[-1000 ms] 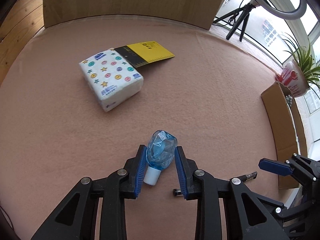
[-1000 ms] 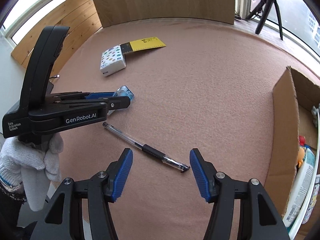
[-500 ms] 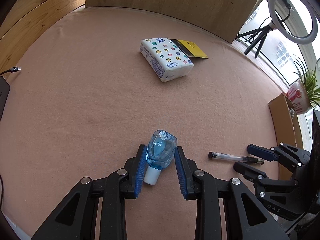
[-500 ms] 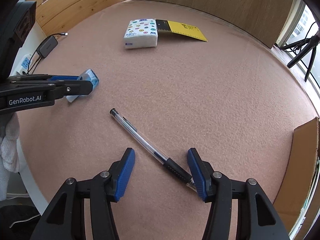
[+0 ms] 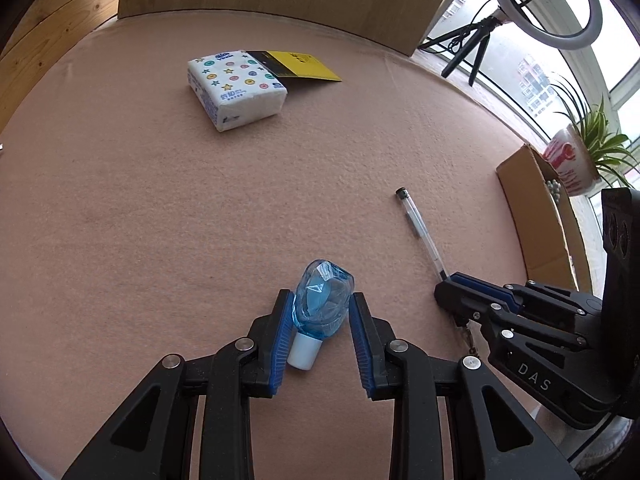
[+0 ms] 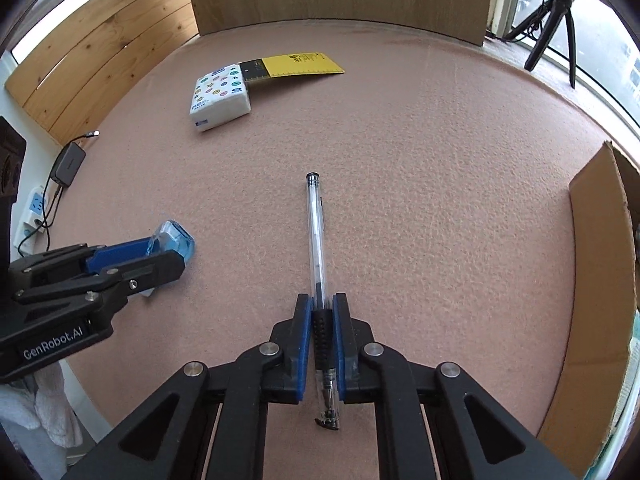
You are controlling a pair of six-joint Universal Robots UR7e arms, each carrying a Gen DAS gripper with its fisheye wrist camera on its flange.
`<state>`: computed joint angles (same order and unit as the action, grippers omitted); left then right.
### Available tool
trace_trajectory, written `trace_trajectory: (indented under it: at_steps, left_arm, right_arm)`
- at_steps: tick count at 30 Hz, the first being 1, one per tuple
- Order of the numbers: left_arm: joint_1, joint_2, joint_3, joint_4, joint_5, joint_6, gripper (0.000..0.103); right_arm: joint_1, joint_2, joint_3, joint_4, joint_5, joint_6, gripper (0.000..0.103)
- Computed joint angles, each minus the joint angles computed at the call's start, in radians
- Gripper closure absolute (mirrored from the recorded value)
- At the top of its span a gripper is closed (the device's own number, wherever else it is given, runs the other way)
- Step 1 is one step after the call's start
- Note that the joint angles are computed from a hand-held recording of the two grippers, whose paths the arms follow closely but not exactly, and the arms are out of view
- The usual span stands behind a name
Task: Organize objects
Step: 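Close the left gripper on the blue bottle while the right gripper grasps the pen, then carry the blue bottle with the left gripper while the right gripper carries the pen to the box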
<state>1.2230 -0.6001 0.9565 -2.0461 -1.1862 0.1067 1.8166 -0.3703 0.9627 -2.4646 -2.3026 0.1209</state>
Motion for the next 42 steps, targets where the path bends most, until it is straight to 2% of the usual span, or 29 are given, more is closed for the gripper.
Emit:
trace_trajectory:
  at_steps: [5,10,26,33,42]
  left_arm:
    - [-0.010,-0.002,0.019,0.015,-0.044,-0.020,0.073]
    - [-0.023,0.002,0.012,0.015,-0.065,-0.013,0.073]
    - [-0.113,0.070,-0.084,0.006,-0.150,0.066,0.073]
    - [-0.160,0.138,-0.160,0.009,-0.183,0.092,0.073]
    - [-0.218,0.257,-0.289,0.030,-0.203,0.116,0.073]
  right_arm:
    - [-0.005,-0.074,0.140,-0.102,0.040,0.090,0.094]
    - [0.002,-0.128,0.244,-0.185,0.021,0.122,0.094]
    - [0.025,-0.276,0.419,-0.406,-0.055,0.097,0.094]
    - [0.023,-0.355,0.514,-0.498,-0.094,0.093,0.094]
    - [0.004,-0.447,0.608,-0.552,-0.150,0.097,0.094]
